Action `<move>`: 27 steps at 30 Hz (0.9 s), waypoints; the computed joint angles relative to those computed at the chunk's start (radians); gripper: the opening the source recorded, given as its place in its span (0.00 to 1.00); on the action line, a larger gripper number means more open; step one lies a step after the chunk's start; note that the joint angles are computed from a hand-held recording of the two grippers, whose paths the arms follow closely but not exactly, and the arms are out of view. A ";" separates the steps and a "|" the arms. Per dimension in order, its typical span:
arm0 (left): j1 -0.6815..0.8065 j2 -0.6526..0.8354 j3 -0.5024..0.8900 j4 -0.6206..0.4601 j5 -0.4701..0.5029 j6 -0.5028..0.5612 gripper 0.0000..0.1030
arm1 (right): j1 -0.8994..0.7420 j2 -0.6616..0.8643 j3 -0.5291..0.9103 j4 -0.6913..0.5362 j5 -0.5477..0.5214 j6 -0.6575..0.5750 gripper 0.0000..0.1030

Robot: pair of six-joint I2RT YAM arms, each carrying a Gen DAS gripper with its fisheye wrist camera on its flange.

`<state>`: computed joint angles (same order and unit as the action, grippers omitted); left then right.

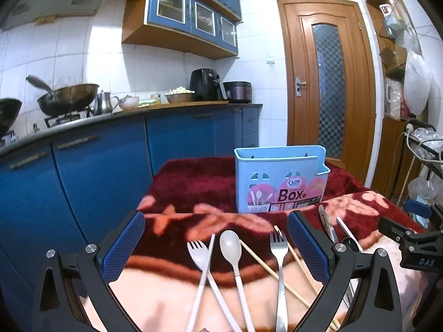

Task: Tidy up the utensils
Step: 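Close the left tool on a white chopstick while the right tool grasps another white chopstick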

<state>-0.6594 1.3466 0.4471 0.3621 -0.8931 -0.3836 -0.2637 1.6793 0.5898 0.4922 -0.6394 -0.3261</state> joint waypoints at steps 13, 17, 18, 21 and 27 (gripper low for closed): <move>0.196 -0.092 0.171 -0.495 0.292 -0.044 0.99 | 0.066 0.054 0.338 -0.648 0.162 -0.178 0.78; 0.283 -0.021 0.219 -0.571 0.382 -0.051 0.99 | 0.087 0.121 0.436 -0.771 0.205 -0.204 0.66; 0.310 0.002 0.230 -0.586 0.418 -0.048 0.99 | 0.093 0.136 0.459 -0.799 0.214 -0.210 0.65; 0.368 0.051 0.250 -0.613 0.507 -0.046 0.87 | 0.104 0.197 0.544 -0.900 0.226 -0.217 0.60; 0.475 0.144 0.289 -0.650 0.748 -0.027 0.61 | 0.115 0.306 0.701 -1.077 0.230 -0.222 0.50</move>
